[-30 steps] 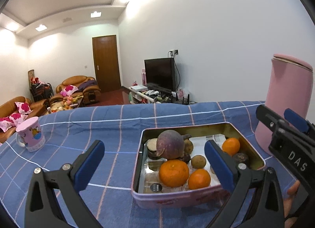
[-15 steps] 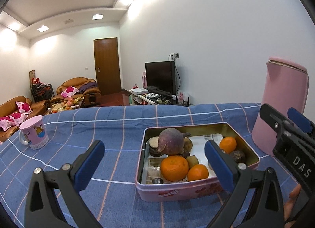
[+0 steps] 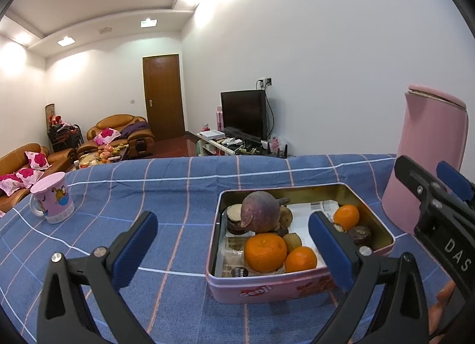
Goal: Organize fruits
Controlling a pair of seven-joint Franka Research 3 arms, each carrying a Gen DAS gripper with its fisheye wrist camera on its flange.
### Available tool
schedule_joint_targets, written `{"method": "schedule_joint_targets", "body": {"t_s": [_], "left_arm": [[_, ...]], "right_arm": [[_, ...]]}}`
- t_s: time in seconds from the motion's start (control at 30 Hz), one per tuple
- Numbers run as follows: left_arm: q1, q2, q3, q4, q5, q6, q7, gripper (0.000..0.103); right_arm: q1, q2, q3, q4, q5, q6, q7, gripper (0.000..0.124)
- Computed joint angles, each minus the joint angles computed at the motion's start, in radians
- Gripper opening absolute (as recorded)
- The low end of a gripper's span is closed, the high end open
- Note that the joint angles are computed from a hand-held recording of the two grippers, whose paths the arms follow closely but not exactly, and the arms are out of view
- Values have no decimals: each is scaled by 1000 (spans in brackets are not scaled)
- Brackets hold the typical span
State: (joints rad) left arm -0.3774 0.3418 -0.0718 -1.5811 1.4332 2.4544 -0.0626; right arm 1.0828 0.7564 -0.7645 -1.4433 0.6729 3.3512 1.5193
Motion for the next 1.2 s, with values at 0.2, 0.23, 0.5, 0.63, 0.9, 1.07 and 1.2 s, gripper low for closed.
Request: {"method": "schedule_joint_targets", "body": {"t_s": [0.2, 0.23, 0.5, 0.63, 0.9, 1.07, 1.2], "left_arm": [[3, -4, 0, -8, -8, 0, 0, 103], [3, -3, -1, -6, -8, 0, 1, 103], [10, 4, -2, 2, -51, 12, 33, 103], [7, 3, 1, 0, -53, 12, 34, 103], [5, 3, 3, 3, -60, 8, 38, 103], [5, 3, 3, 3, -62, 7, 39, 103], [3, 4, 3, 5, -64, 2, 43, 103]], "right_arm": [[4, 2, -6, 0, 0, -2, 3, 79], [2, 1, -4, 0, -1, -2, 3, 79], [8, 6, -15, -1, -5, -8, 17, 79], [7, 5, -15, -3, -14, -7, 22, 79], [8, 4, -17, -4, -18, -8, 28, 79], [10, 7, -22, -6, -26, -12, 40, 79], [11, 8, -24, -7, -28, -10, 44, 79]]}}
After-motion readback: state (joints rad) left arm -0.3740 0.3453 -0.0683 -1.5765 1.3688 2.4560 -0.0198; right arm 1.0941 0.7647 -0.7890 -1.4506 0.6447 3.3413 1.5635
